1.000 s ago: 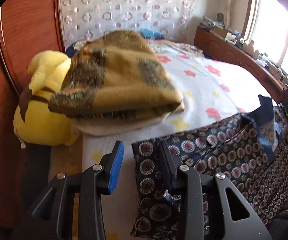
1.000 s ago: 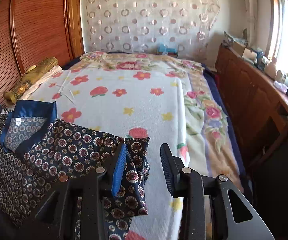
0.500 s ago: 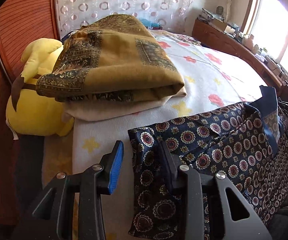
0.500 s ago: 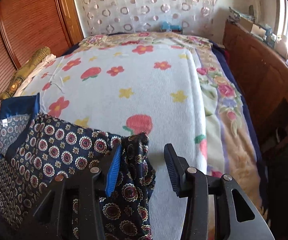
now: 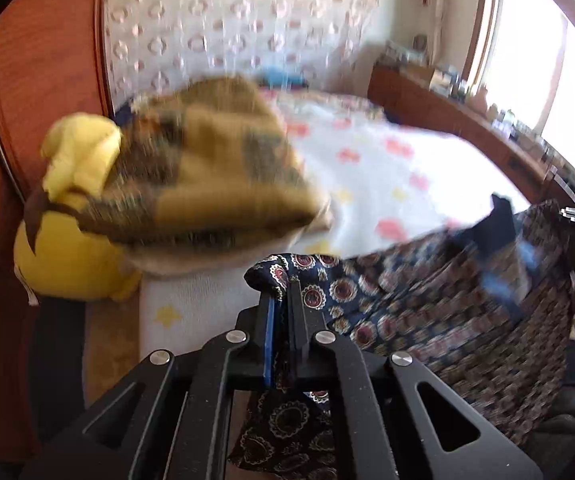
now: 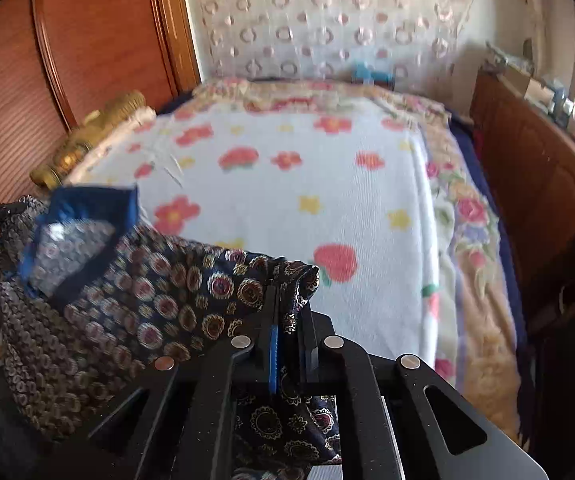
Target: Fold small clothes
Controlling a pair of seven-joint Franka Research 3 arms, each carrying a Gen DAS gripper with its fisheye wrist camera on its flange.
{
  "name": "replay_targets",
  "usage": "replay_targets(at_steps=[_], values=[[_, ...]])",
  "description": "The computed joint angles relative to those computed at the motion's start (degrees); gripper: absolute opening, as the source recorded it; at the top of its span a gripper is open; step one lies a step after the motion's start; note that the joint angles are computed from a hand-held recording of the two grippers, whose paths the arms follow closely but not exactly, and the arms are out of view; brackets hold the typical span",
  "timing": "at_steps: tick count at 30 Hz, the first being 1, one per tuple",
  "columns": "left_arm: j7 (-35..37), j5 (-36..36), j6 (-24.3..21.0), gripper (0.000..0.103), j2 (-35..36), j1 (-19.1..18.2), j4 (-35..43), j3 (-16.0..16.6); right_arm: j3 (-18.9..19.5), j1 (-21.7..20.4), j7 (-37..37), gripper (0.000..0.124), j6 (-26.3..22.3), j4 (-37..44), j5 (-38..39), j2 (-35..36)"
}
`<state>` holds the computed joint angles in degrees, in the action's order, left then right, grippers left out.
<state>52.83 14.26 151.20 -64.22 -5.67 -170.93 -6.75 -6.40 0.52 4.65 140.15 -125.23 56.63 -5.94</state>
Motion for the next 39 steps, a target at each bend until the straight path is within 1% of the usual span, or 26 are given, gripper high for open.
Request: replay_targets(at_steps=[4, 6, 7, 9, 11, 12, 14, 16, 17, 19, 21, 22, 23, 26, 27, 29, 30, 32, 35, 36, 37, 39], values=[[-1.6, 1.9, 0.0, 0.005, -2.6, 0.8, 3.2, -3.2, -2.0, 0.0, -5.1, 0.005, -2.8, -1.8, 5.7, -6.5], [-2.5, 3.5, 0.8, 0.005, -3.1, 1.6, 5.5, -4.5, -2.6, 0.5, -7.1, 0.005, -2.6, -2.3, 7.3, -9.4], [-3.0, 4.6, 1.6, 0.005, -2.9, 2.6, 7.1, -5.3, -3.0, 0.9, -7.8, 0.005, -2.9, -2.2, 7.8, -10.7], [-3.7, 6.4, 3.1, 0.005, -1.6, 4.5, 9.9, -5.7, -3.6, 1.7, -9.0, 0.005, -2.6, -1.3, 9.2, -12.4], [-3.3, 8.1, 6.0, 0.005, 1.3, 6.4, 13.4, -4.6, -4.2, 2.6, -9.5, 0.005, -2.3, 1.2, 10.5, -12.9], [-3.4, 8.9, 7.4, 0.005, 2.9, 7.9, 15.1, -4.5, -4.3, 3.0, -9.3, 0.005, -2.1, 2.5, 11.1, -12.8], [-2.5, 10.1, 9.4, 0.005, 6.4, 9.8, 18.7, -3.5, -4.4, 3.6, -7.9, 0.005, -2.3, 6.1, 11.2, -11.5], [-2.8, 11.7, 10.8, 0.005, 9.9, 13.5, 22.0, -4.1, -3.8, 4.2, -7.3, 0.005, -0.6, 9.5, 11.9, -9.8], [-2.7, 12.2, 11.5, 0.005, 12.4, 14.8, 24.0, -3.7, -3.4, 4.5, -7.1, 0.005, 0.8, 11.1, 12.2, -8.6], [-2.8, 13.3, 12.0, 0.005, 16.3, 17.5, 27.1, -3.8, -2.3, 5.0, -5.2, 0.005, 3.3, 14.8, 12.4, -5.5], [-3.7, 14.6, 12.2, 0.005, 19.3, 20.1, 29.2, -4.6, -1.3, 5.0, -3.0, 0.005, 5.6, 18.6, 12.1, -1.7], [-4.4, 15.6, 12.1, 0.005, 20.8, 21.7, 30.0, -5.2, -0.3, 5.2, -2.1, 0.005, 7.5, 19.6, 12.1, -0.1], [-5.0, 16.1, 12.2, 0.005, 22.3, 22.4, 30.7, -5.2, 0.7, 5.3, -1.3, 0.005, 10.0, 20.9, 12.1, 1.8], [-6.1, 17.6, 12.7, 0.005, 26.1, 23.1, 31.3, -5.2, 4.0, 6.0, 5.7, 0.005, 15.9, 25.3, 7.4, 8.1], [-6.9, 18.5, 12.5, 0.005, 27.4, 23.8, 31.8, -6.0, 5.0, 6.4, 8.2, 0.005, 17.9, 25.1, 4.8, 8.9], [-8.1, 19.9, 13.1, 0.005, 30.1, 24.1, 32.4, -6.2, 6.5, 6.9, 12.1, 0.005, 20.8, 25.4, 0.7, 10.9], [-9.0, 20.4, 13.5, 0.005, 31.2, 24.3, 32.7, -6.2, 7.0, 7.6, 16.0, 0.005, 22.8, 25.7, -3.4, 11.9], [-11.3, 21.7, 14.4, 0.005, 33.4, 25.0, 33.1, -6.7, 7.5, 7.7, 21.0, 0.005, 23.6, 26.7, -8.6, 14.3], [-12.5, 23.2, 14.3, 0.005, 36.5, 24.2, 34.5, -6.4, 7.4, 9.2, 31.2, 0.005, 24.7, 28.0, -19.1, 15.9], [-12.9, 24.1, 14.8, 0.005, 37.5, 24.0, 34.8, -6.4, 7.1, 9.7, 35.2, 0.005, 24.2, 29.2, -22.8, 16.7], [-13.0, 24.6, 14.7, 0.005, 38.1, 23.6, 35.1, -6.2, 6.9, 9.9, 38.4, 0.005, 22.6, 32.0, -25.8, 18.3], [-13.8, 26.0, 14.6, 0.005, 39.7, 23.3, 35.7, -6.2, 6.6, 10.0, 42.9, 0.005, 20.1, 36.5, -30.7, 21.1]])
